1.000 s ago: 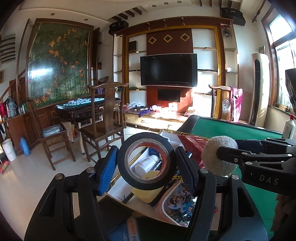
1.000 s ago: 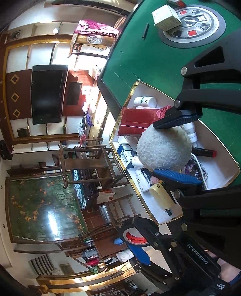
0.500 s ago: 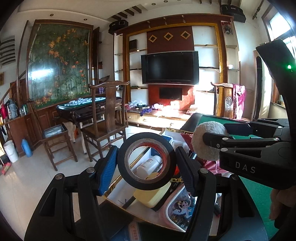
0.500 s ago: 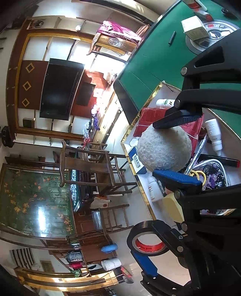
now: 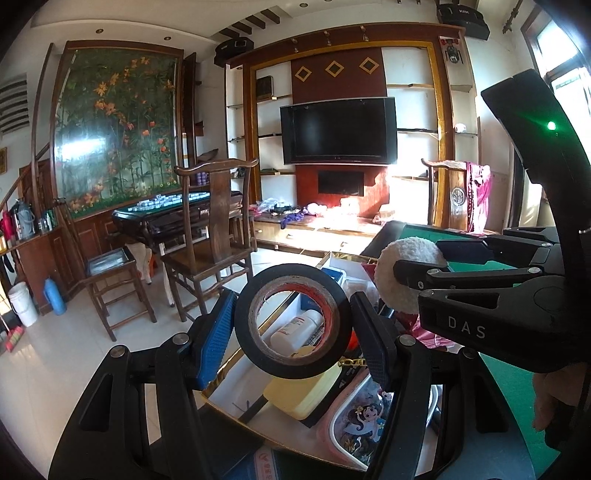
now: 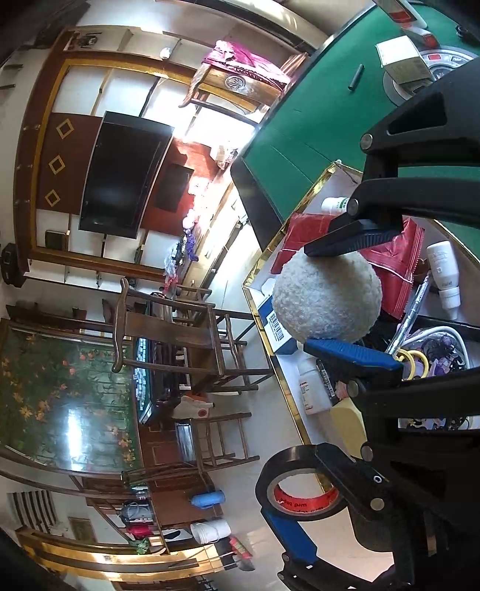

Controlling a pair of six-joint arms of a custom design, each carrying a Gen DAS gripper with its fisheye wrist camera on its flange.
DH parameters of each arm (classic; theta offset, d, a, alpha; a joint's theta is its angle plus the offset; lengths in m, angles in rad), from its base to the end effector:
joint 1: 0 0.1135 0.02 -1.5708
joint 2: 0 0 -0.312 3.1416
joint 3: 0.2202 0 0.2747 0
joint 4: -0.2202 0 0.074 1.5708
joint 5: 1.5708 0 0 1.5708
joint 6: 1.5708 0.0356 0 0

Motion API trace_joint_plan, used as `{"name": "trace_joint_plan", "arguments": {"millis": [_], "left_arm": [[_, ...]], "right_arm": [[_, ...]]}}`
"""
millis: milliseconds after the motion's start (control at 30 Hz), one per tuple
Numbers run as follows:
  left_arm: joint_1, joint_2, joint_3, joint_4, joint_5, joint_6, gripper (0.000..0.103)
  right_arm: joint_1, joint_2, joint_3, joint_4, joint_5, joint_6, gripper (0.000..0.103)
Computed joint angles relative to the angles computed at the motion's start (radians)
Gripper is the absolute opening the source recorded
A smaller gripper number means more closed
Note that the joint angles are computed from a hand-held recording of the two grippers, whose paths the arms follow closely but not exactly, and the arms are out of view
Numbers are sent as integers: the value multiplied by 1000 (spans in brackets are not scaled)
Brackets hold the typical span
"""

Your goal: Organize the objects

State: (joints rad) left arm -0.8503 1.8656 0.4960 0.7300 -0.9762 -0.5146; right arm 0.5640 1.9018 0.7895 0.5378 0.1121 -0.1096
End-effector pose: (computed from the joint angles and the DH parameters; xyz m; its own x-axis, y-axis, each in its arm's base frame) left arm 0.2190 -0.2048 0.1053 -0.3342 -0.0373 -0.9418 -0.2091 0.9773 0.0355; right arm 0.3281 0.2028 0.1353 -0.4071 -0.3861 -0.8278 -0.4994 0.8529 -0.1522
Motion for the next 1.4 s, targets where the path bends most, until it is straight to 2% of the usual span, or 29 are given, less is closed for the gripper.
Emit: {"name": "trace_joint_plan", "arguments": {"millis": [233,433,667,967,1400], "left_arm": [[17,13,13,11,40,13,63],[60,9,38,-8,146,14,63],[90,26,100,-53,199,38,63],[175,57,158,-115,357,28,63],[219,115,212,-156,436,13,63]], "right_arm": [[-27,36,60,-46,-25,-4,45],[-98,81,175,-158,-110,48,45],[-129,153,339,-302,-197,86,45],[-125,265,516,-430,-213,81,45],[-127,362,632,-506,-175,51,45]]}}
